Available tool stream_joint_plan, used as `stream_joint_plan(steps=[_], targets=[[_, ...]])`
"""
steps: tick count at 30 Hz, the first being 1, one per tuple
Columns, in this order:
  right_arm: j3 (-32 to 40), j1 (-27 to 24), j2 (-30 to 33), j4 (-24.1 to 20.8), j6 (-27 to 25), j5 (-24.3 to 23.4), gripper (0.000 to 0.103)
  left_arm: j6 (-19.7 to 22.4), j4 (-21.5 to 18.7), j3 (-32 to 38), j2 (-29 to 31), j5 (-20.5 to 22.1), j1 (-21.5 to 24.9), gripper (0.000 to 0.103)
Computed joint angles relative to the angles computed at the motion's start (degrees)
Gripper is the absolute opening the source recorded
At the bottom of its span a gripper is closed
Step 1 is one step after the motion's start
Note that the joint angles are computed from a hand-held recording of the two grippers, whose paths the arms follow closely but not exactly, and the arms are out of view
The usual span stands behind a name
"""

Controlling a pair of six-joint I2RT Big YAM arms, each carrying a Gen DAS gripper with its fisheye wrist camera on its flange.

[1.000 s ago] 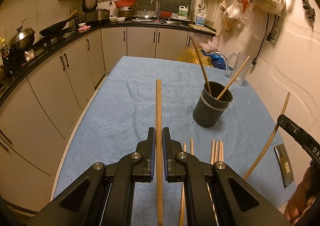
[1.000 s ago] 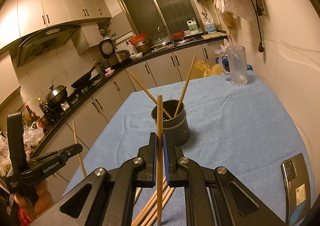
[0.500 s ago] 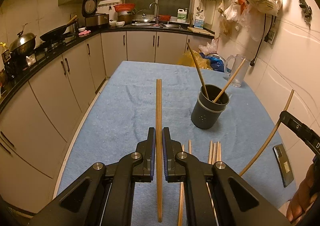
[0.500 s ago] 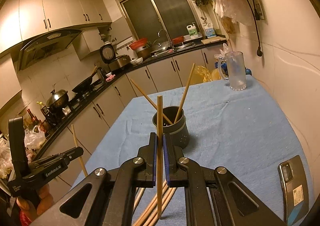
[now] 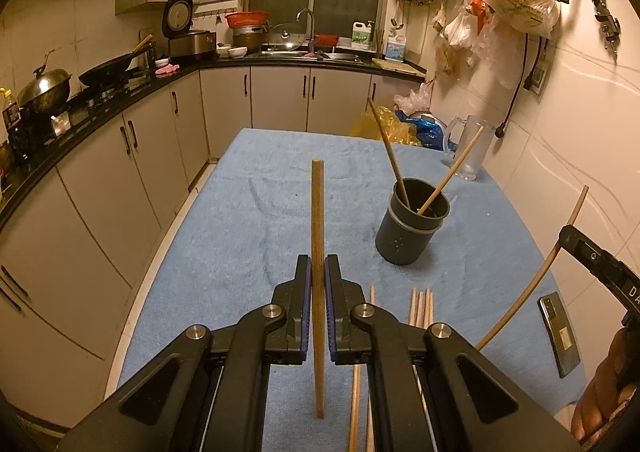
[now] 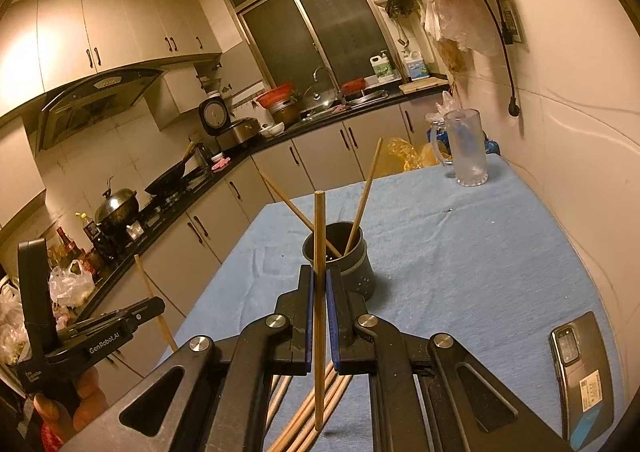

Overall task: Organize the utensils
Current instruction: 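Lift the chopsticks upright and move both tools above the black cup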

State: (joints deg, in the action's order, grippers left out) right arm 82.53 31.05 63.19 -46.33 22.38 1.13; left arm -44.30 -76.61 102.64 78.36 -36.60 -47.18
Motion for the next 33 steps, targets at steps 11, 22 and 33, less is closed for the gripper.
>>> stream_joint_plan(steps=[11, 22, 33], targets=[[1.88, -1.38, 0.27, 0.5, -0.54, -0.02, 0.007, 2.51, -0.2, 4.48, 1.77, 0.49, 0.9, 0.006], [8.61, -5.37, 4.04, 0.58, 0.71, -2.27, 0.007, 8.01, -1.63, 16.61, 7.44, 1.31, 2.62, 0.006], [19.52, -7.17, 11.09, 1.93, 1.26, -0.92, 0.007, 14.56, -6.39, 43.78, 21.34, 3.27, 5.35, 0.006]])
